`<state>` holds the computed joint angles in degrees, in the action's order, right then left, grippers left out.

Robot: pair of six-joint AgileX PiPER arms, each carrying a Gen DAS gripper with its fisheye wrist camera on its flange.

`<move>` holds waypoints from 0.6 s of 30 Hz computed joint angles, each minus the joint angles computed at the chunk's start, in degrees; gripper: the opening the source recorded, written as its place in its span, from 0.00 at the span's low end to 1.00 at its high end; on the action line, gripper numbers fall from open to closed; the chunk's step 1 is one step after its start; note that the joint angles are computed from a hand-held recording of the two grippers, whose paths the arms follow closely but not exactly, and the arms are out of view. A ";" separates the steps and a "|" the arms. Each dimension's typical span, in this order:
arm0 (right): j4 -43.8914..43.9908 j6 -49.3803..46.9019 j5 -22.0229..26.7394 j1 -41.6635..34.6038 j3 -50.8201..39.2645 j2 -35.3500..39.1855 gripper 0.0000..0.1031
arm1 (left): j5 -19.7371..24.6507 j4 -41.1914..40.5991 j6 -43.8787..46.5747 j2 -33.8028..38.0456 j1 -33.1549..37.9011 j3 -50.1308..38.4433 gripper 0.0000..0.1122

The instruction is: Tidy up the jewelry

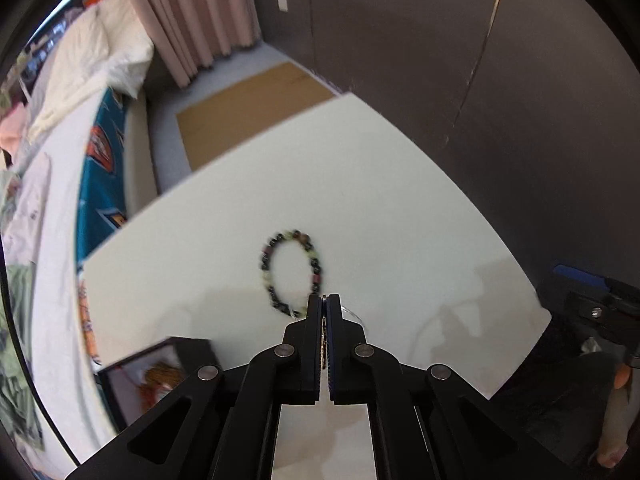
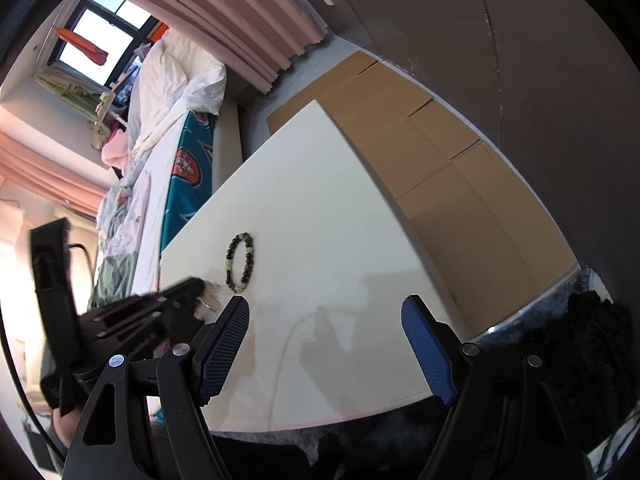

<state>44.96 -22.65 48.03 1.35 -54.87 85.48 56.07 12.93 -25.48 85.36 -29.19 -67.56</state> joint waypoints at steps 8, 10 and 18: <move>-0.97 1.56 -0.92 4.12 -0.97 0.68 0.76 | -1.23 -7.87 6.61 -5.75 5.65 2.84 0.01; -1.45 2.07 -1.07 4.65 -1.18 0.91 0.76 | -1.75 -6.74 5.57 -5.01 4.99 3.51 0.01; -1.86 2.51 -1.31 3.37 -0.61 0.70 0.76 | -4.60 -9.91 7.05 0.75 5.04 4.67 0.01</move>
